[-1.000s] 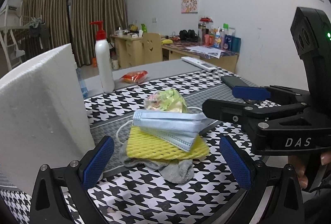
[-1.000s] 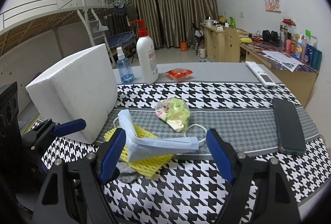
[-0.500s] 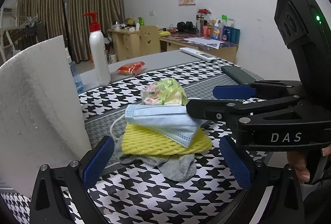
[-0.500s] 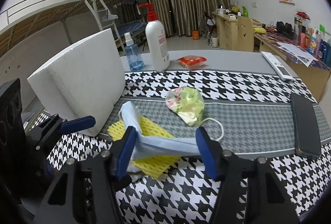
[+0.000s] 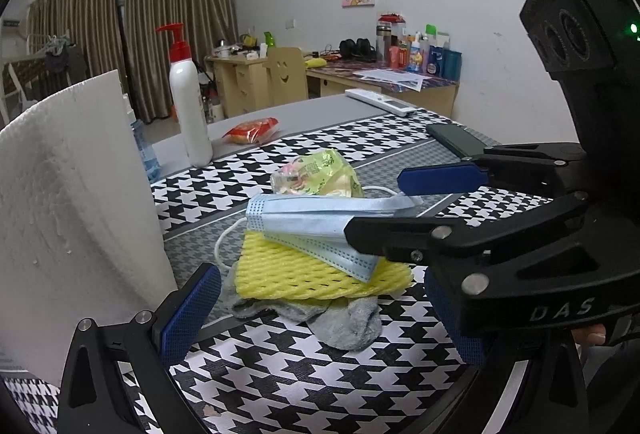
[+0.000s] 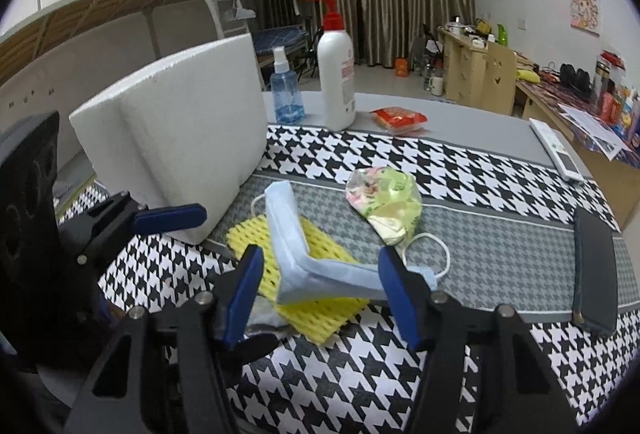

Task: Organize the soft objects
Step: 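Grasp the blue face mask with the right gripper, then lift the mask with the right gripper while the left gripper grasps the yellow mesh sleeve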

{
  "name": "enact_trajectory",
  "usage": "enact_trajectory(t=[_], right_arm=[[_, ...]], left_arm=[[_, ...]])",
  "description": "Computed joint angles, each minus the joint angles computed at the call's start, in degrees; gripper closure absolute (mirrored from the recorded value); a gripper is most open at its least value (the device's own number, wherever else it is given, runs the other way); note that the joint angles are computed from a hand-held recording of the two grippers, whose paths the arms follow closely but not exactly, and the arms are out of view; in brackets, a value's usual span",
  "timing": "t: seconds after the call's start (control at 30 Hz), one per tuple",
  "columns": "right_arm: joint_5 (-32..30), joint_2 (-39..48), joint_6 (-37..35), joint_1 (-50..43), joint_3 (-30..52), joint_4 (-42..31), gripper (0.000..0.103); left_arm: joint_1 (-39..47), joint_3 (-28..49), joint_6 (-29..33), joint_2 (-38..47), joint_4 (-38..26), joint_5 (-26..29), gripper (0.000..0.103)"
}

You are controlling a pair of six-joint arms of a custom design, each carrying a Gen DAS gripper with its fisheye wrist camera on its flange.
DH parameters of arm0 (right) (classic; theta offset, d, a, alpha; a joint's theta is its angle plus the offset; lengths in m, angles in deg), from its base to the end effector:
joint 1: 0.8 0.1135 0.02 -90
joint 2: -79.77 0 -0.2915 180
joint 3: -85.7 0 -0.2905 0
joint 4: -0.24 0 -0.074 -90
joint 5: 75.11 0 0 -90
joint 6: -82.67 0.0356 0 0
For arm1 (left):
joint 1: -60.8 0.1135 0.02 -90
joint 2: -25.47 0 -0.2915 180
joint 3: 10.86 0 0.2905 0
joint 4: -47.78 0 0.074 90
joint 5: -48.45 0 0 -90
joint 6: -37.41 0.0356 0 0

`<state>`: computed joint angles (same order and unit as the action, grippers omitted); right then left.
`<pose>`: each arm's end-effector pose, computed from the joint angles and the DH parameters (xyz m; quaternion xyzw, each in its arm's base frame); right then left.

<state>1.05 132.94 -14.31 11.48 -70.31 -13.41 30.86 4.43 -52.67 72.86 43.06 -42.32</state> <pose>0.1726 0.0463 0.1314 -0.1997 0.8889 0.1287 0.3917 0.1358 -0.0777 0.1080 0.2275 0.8648 -0.1101 0.4339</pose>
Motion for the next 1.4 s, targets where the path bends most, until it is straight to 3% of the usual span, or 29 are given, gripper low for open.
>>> enact_trajectory(t=[0.1,0.4,0.83,1.1,1.2,1.27,1.4], right_arm=[[-0.5,3.3,-0.7,-0.2,1.1,0.2,0.063],[-4.6,2.7,-3.2,-2.9,1.2,-2.1,0.09],[-11.0,-7.7,-5.0,-14.2,-0.1,-8.4,0.092],[-15.3,-7.5,-6.2,-20.8,-1.3,-8.9,0.092],[-16.3,-7.0,-6.5,-22.4,-1.7,-8.6,0.092],[-16.9,-6.7,-6.8,-23.5,-1.9,-8.5,0.092],[-18.3,-6.5,-7.9,-25.9,-2.2,-9.0,0.092]], left_arm=[[0.0,0.5,0.0,1.4,0.3,0.1,0.001],[1.3,2.2,-0.1,5.5,1.0,1.5,0.001],[4.6,2.8,-3.6,6.3,1.0,3.3,0.001],[4.3,4.0,-7.0,7.3,0.6,5.0,0.001],[1.8,4.0,-7.9,6.9,0.6,3.9,0.005],[0.2,4.5,-8.0,8.0,0.9,3.3,0.015],[-2.0,5.6,-9.2,11.3,1.7,2.5,0.024]])
